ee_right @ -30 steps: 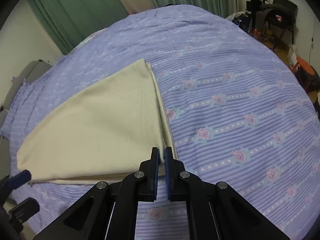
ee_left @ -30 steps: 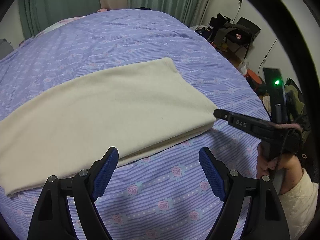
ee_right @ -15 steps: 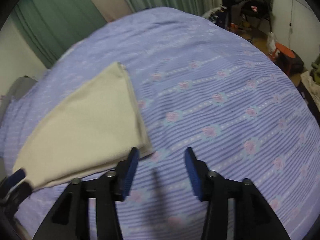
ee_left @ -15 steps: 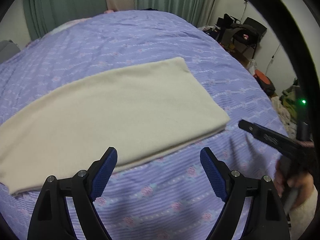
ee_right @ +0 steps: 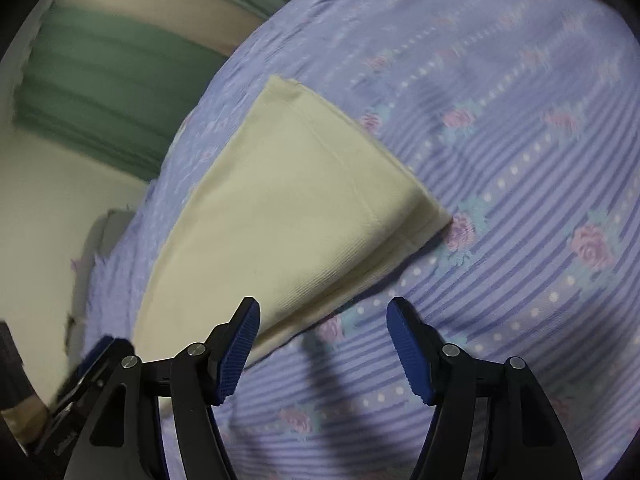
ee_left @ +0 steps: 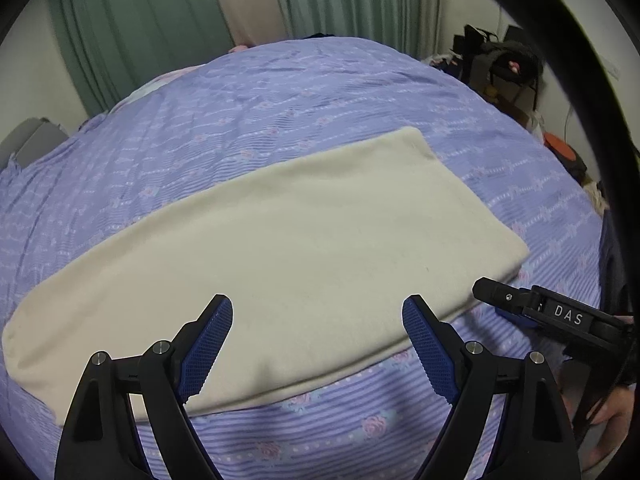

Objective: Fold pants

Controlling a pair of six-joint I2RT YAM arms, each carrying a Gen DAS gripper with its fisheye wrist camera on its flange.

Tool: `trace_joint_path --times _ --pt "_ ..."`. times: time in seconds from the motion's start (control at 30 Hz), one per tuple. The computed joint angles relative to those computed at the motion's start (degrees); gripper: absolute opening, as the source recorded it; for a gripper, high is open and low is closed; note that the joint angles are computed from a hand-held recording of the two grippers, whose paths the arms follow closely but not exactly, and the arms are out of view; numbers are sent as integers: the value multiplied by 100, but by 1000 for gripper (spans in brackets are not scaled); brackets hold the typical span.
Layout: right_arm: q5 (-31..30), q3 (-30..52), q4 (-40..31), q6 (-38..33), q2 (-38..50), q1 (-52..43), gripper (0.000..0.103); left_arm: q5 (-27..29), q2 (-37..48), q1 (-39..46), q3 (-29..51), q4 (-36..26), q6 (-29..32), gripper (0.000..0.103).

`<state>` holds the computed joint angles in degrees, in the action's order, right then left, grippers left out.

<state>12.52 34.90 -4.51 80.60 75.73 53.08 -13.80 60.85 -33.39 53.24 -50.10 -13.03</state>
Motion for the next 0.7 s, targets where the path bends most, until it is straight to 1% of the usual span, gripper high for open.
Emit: trace_joint_path --times 0.1,0.17,0.23,0.3,0.33,0.4,0.43,0.53,0.57,0.6,0.63,0.7 --pt "6 -139 504 -72 175 -200 68 156 45 173 -50 94 -70 88" --pt "26 -104 682 -184 338 -370 68 112 85 145 -33 96 -202 88" --pt "8 -115 868 -133 422 -510 68 196 104 199 -25 150 -355 88" --pt "119 -152 983 -41 456 -525 68 318 121 241 -9 192 -464 88" --pt "199 -110 953 30 489 -505 68 335 127 233 -2 198 -483 88" --pt "250 122 499 127 410 -458 67 356 117 210 21 191 -442 88" --pt "379 163 316 104 248 -399 67 343 78 204 9 192 -419 88" --pt "1049 559 -479 -144 20 -99 64 296 -37 174 9 149 -356 88" --pt "1174 620 -641 -186 -26 -58 64 288 -68 173 5 139 -356 88" --pt "1182 644 -644 -275 -19 -93 64 292 -69 181 12 138 -354 88" --pt "1030 673 -623 -360 93 -230 64 289 -66 182 7 132 -370 88" --pt "735 748 -569 -461 381 -512 59 305 -32 180 3 108 -436 88"
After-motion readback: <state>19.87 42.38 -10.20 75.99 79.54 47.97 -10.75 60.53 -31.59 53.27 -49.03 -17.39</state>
